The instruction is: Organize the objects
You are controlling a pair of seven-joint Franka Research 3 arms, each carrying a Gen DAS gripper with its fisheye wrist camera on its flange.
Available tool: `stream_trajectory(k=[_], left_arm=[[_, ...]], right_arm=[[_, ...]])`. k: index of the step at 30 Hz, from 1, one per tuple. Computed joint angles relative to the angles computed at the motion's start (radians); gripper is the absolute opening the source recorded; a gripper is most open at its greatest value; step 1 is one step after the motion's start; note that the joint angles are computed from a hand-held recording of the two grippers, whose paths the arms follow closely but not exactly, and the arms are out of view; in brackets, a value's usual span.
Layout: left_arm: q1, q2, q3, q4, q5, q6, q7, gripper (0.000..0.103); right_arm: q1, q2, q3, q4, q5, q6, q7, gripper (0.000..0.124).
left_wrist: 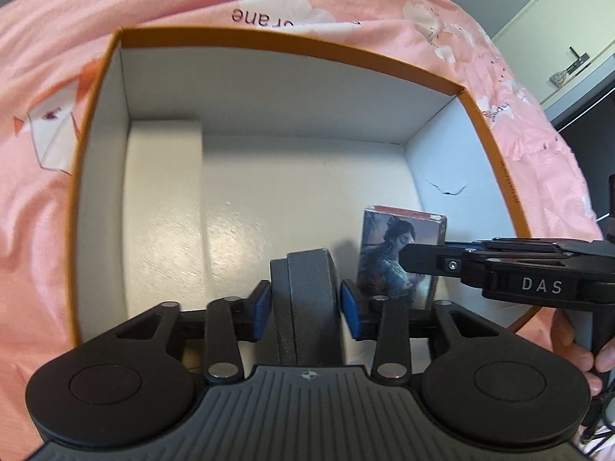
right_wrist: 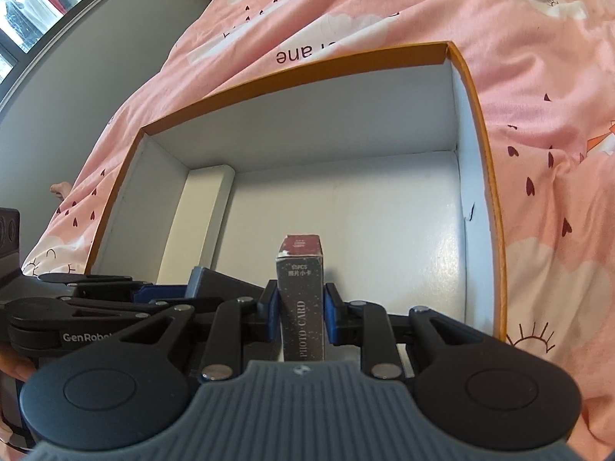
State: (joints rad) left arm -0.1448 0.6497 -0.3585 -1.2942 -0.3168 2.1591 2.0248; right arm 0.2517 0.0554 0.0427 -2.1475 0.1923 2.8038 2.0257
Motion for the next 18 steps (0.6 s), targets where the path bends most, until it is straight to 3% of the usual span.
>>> stream_trajectory(k=[12, 18], left_arm=[[0.018, -0.04, -0.005, -0.042, -0.027, 0.079, 0.022, 0.05], [0.011, -0.047, 0.001, -0.053, -0.009, 0.117, 0.012, 0.05]], right_arm=[[-0.001, -0.002, 0.007, -0.001, 0.055, -0.009, -0.043, 0.025], [-0.003, 0.026, 0.007, 0.043, 0.091, -0.061, -0.076, 0.025]])
